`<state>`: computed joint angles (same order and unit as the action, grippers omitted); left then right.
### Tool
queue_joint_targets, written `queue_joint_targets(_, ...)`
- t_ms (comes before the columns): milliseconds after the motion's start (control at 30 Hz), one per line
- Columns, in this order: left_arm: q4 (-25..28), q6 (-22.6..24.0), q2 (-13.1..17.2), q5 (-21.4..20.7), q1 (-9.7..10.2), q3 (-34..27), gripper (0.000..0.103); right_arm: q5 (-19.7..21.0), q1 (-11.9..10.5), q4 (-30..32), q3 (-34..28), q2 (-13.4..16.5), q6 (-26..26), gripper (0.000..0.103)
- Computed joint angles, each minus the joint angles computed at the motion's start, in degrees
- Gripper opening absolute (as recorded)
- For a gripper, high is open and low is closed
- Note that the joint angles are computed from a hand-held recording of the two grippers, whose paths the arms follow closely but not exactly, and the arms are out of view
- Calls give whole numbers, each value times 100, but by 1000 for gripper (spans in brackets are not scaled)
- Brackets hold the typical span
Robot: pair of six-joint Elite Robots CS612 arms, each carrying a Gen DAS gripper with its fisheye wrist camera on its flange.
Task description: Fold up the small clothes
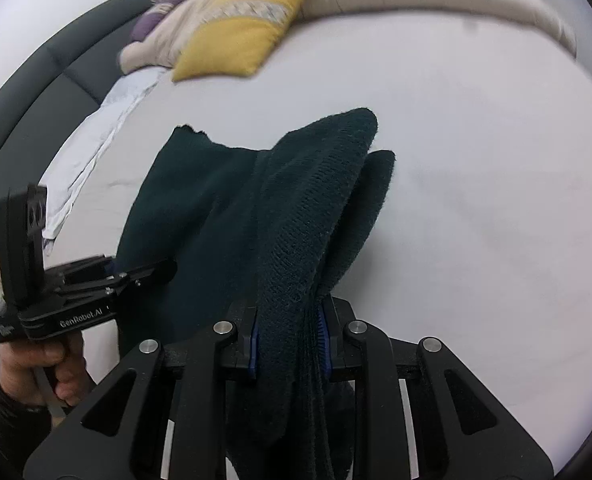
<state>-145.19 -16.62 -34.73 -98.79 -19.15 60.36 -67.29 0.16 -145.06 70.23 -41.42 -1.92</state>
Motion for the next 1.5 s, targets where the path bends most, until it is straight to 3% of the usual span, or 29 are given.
queue_joint_targets(67, -128, -92, 79, 45, 15, 20, 56, -121, 21, 159, -159, 242, 191, 21)
queue_joint_targets(133, -266, -188, 111, 120, 23, 44, 68, -105, -29, 227, -238, 423, 410, 33)
queue_joint_targets(200, -322, -125, 123, 381, -12, 62, 81, 129, -102, -31, -148, 470, 498, 35)
queue_joint_targets(300, -371, -285, 195, 275, 28, 7, 88, 562, -215, -241, -85, 526, 539, 38)
queue_joint_targets(400, -473, -416, 156, 184, 47, 81, 88, 956, -323, -167, -59, 525, 654, 42)
queue_joint_targets(500, -567, -454, -2, 383, 32, 273, 87, 630, -351, -446, 91, 402, 955, 48)
queue_joint_targets(600, -854, -543, -254, 1065, -63, 593, 84, 140, -327, -951, 271, 233, 1386, 49)
queue_joint_targets(667, -1265, -601, -406, 1203, -93, 803, 84, 444, -417, -1277, 384, 130, 1614, 49)
queue_joint_targets(800, -1747, -354, -452, 713, -111, 867, 84, 1626, -453, -1268, 321, 120, 1338, 49)
queue_joint_targets(867, -1807, -372, -406, 123, -52, 902, 84, 1982, -428, -963, 295, 135, 1036, 49)
queue_joint_targets(900, -1745, -391, -361, 24, -37, 877, 84, 2055, -420, -900, 289, 153, 1000, 49)
queue_joint_targets(1000, -1768, -546, -251, -419, 15, 899, 83, 2279, -392, -725, 174, 326, 1218, 49)
queue_joint_targets(1100, -1788, -640, -203, -428, 12, 935, 83, 2226, -372, -676, 253, 387, 1229, 47)
queue_joint_targets(1300, -1764, -747, -257, -285, 1, 1095, 83, 2398, -440, -1085, 334, 606, 1671, 22)
queue_joint_targets(1367, -1744, -881, -292, -204, 28, 1138, 79, 2406, -485, -1267, 413, 610, 1858, 22)
queue_joint_targets(1400, -1822, -1004, -321, -223, 48, 1183, 77, 2259, -524, -1341, 563, 513, 1904, 31)
queue_joint_targets(1433, -2035, -1123, -380, -278, 73, 1292, 77, 1929, -528, -1317, 669, 409, 1885, 31)
queue_joint_targets(1500, -2428, -1244, -516, -155, 76, 1494, 77, 1941, -588, -1436, 813, 316, 1930, 31)
